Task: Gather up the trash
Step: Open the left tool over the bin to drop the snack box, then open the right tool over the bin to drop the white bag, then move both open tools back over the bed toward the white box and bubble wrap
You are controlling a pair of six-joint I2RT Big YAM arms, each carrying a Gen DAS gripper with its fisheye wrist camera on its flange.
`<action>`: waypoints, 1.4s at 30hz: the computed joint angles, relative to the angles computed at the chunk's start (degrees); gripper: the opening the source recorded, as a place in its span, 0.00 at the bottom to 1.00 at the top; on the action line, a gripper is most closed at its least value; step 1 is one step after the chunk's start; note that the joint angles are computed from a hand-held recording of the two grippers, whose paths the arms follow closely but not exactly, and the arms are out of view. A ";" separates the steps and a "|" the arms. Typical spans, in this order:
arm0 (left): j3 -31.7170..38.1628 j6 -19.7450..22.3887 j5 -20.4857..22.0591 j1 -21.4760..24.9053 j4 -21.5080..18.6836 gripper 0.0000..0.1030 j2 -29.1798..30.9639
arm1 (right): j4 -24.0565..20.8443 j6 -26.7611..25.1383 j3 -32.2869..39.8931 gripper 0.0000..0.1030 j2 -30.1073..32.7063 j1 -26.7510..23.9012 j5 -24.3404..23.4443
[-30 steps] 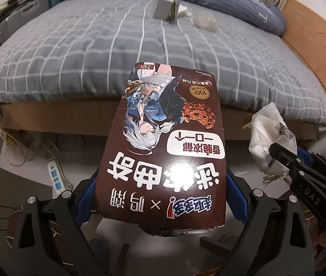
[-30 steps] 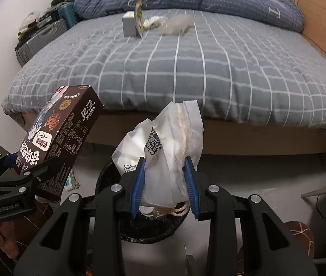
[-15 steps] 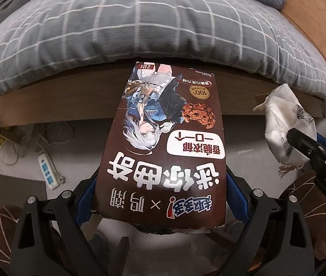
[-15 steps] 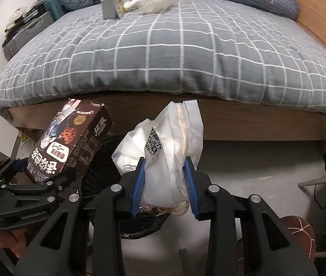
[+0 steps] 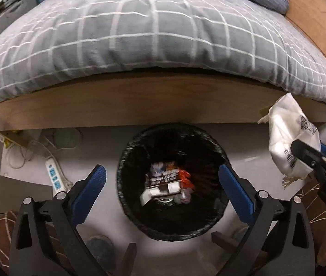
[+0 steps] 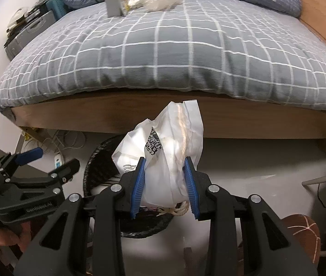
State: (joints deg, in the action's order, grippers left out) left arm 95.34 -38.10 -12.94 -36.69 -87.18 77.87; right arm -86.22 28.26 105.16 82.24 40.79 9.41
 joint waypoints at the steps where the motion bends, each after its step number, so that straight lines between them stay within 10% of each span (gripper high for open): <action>1: -0.36 -0.05 -0.01 0.41 -0.02 0.94 -0.73 | 0.02 0.13 0.49 0.32 0.59 0.47 -0.67; 14: -4.15 -0.47 -2.33 5.28 -1.81 0.94 -7.03 | -0.53 0.61 5.92 0.33 7.03 5.01 -3.27; 29: -3.93 -0.89 -3.32 5.11 -2.73 0.94 -6.51 | 0.84 0.60 3.93 0.82 4.88 5.18 2.20; 42: 7.08 1.08 -5.47 3.85 -4.93 0.94 -2.03 | -1.54 -0.28 10.07 0.93 4.20 1.72 7.24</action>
State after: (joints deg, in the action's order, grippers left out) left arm 102.41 -37.02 -18.41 -32.84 -92.10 75.85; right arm -87.76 27.99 115.23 86.44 42.51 16.65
